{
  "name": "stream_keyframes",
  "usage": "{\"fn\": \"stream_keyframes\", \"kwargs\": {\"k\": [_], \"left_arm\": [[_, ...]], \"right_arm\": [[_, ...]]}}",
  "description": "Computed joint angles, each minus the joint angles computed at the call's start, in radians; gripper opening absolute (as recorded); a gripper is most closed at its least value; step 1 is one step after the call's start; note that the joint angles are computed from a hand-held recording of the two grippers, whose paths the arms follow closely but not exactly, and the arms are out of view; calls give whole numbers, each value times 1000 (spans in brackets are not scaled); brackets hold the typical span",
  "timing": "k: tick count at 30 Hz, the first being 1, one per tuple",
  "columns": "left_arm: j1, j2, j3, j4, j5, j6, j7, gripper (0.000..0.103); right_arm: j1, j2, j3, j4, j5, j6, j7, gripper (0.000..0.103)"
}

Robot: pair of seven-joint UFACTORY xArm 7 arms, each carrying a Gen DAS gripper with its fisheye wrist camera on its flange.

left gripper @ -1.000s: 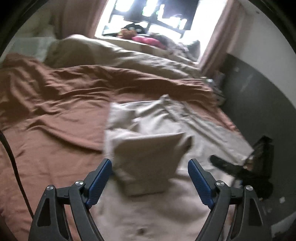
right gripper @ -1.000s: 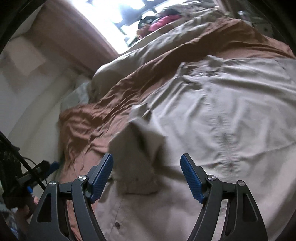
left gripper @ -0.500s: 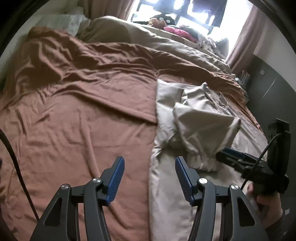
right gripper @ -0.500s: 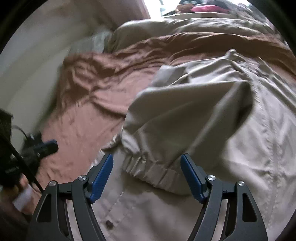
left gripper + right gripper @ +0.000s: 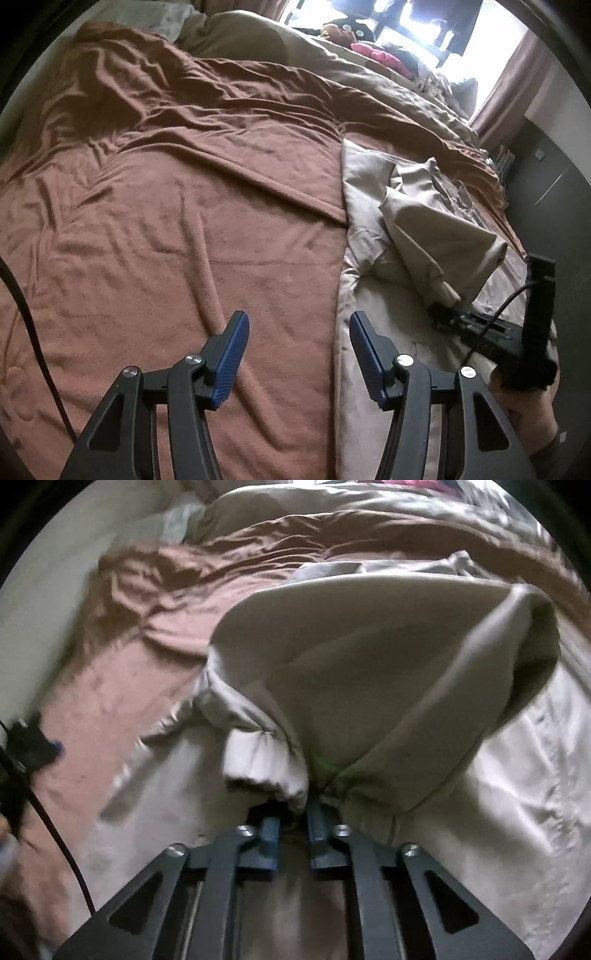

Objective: Fold large clothes

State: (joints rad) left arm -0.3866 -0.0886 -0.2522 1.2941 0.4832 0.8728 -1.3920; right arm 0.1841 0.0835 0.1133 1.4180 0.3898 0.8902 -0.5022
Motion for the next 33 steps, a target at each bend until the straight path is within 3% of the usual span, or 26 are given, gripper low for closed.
{"fn": "stream_keyframes", "kwargs": {"k": [3,10,14,23,29,33], "left_arm": [[-9,46,-2,69,9,37,19,59],[-77,197,29,285,36,148,86,59],[-121,269,63,375,30,180,111,59],[-202,451,133,595,-10,289,210,59],[-225,545,182,696,-36,376,258,59],[-228,595,204,748,-47,422,276,56]], "right_arm": [[-23,4,-10,30,76,22,-11,5],[-147,-12,-68,129,362,174,-92,5],[-207,-12,-101,161,450,221,-102,5],[-350,31,-150,246,522,328,-128,5],[-406,64,-148,285,542,316,-80,5],[-429,78,-151,289,531,249,-6,7]]}}
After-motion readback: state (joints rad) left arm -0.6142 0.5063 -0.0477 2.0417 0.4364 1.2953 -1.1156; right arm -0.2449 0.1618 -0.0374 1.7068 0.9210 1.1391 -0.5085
